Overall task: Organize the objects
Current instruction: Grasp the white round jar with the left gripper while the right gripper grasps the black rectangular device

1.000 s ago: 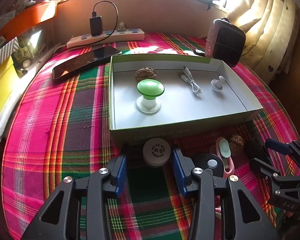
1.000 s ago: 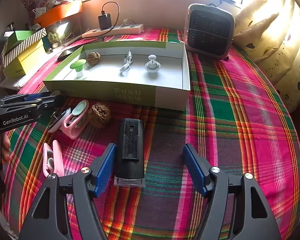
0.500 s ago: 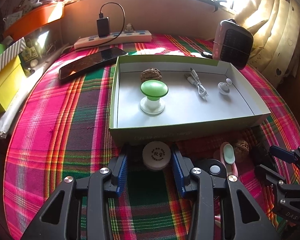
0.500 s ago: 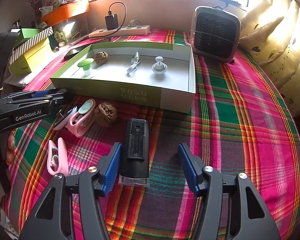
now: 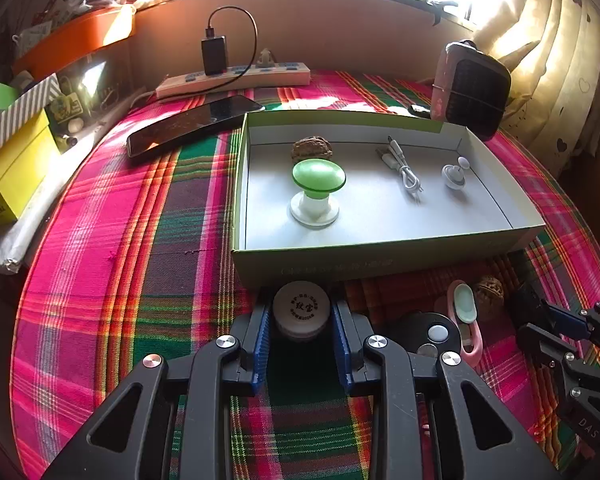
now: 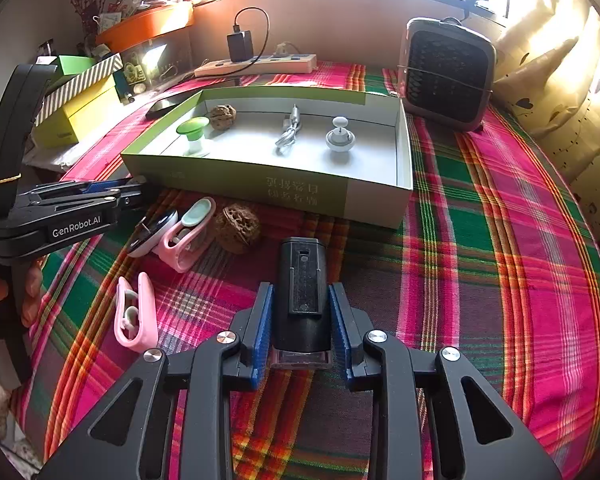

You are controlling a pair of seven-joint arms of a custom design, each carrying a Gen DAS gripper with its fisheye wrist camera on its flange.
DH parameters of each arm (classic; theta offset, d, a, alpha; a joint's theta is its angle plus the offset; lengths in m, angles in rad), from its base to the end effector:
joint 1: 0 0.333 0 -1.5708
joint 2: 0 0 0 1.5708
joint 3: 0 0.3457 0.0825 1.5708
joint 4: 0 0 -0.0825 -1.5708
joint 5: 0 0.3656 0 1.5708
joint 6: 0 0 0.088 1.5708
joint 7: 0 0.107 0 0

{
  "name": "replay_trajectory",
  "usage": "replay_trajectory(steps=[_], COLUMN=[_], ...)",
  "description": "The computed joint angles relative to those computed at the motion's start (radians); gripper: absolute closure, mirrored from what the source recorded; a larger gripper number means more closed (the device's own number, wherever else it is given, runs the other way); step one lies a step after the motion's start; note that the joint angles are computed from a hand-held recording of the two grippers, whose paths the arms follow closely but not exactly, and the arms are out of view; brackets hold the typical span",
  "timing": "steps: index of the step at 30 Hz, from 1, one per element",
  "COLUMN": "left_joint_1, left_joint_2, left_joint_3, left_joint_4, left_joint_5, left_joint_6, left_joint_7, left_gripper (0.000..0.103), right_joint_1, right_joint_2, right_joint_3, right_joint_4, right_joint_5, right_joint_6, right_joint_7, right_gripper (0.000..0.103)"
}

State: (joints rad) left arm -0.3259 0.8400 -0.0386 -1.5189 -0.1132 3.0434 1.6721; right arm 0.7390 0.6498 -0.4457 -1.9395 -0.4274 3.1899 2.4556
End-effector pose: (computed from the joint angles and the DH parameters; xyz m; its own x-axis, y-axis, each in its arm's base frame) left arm 0.7199 -0.2567 0.2737 -0.3425 -0.9385 0.0445 -0.7369 0.2389 -0.6323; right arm 0.6112 0.2661 0.2716 0.0258 -0.9990 -0.0365 -0.7773 0.0029 -0.6291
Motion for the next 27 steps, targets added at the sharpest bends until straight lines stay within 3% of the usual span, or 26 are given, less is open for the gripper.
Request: replay_trajectory(steps=[27], left_joint_1=[-0.005], left_joint_2=[-0.009], left_joint_3=[0.006], left_joint_4=[-0.02], left_joint_5=[0.003], left_joint_6=[0.016], left_joint_7=[0.001], left_gripper=[0.078], right_joint_1=[-0.004], right_joint_2=[0.0], right_joint_3=[0.005], right_joint_4=[0.004], right_joint_5=[0.002], right_joint_6=[-0.003], right_joint_7=[-0.003], right_gripper=[0.074])
